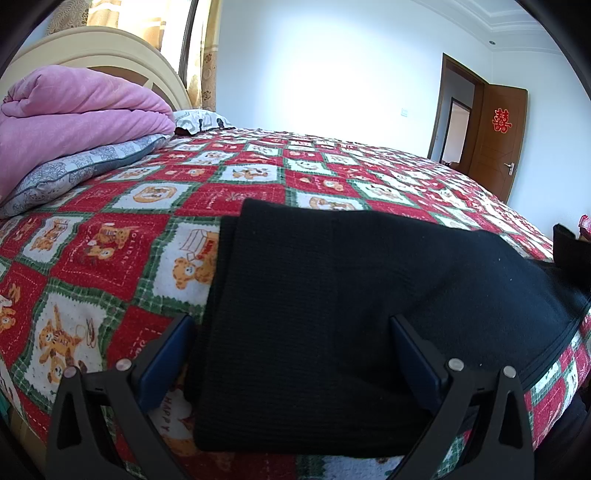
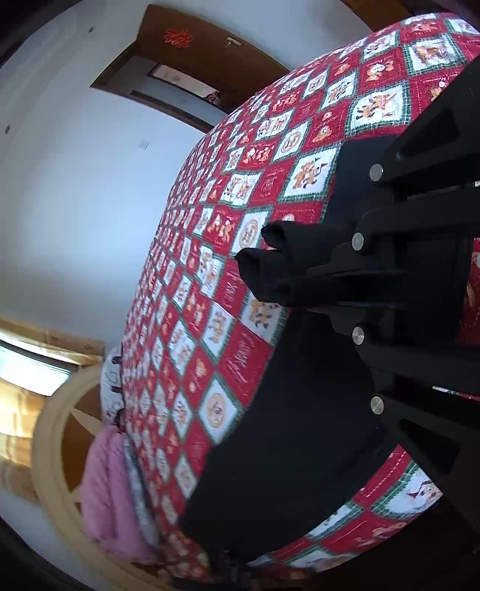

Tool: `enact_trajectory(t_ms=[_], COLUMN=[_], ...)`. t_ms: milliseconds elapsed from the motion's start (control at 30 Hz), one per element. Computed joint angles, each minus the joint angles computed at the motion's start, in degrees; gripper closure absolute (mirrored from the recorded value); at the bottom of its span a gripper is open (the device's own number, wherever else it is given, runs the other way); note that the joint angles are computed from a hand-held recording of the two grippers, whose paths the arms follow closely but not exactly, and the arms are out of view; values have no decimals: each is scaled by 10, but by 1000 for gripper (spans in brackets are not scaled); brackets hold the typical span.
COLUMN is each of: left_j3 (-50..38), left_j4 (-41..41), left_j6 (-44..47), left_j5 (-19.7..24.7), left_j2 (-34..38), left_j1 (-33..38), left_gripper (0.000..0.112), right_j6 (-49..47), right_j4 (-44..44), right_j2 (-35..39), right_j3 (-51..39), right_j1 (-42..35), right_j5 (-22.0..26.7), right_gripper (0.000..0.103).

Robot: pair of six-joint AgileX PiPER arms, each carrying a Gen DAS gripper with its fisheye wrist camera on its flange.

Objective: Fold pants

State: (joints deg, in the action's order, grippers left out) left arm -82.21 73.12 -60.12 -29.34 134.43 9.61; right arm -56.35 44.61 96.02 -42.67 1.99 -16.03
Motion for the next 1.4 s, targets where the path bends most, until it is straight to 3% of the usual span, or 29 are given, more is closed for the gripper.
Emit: enact_trajectory(t_ms=[500, 1067, 1400], left_j3=[1, 3, 3], left_j4=[-3, -7, -10], left_j6=[4, 8, 10], left_j5=[-1, -2, -3], left_j2=[0, 0, 1], left_j1=[0, 0, 0], left_gripper=[9, 9, 9], right_j6=[-44, -40, -143], right_j4=[47, 42, 141], right_j2=[43, 89, 146], right_j3=[-7, -29, -62], right_j1=[88, 146, 166], right_j5=[-61, -68, -63], right_gripper=[93, 93, 92])
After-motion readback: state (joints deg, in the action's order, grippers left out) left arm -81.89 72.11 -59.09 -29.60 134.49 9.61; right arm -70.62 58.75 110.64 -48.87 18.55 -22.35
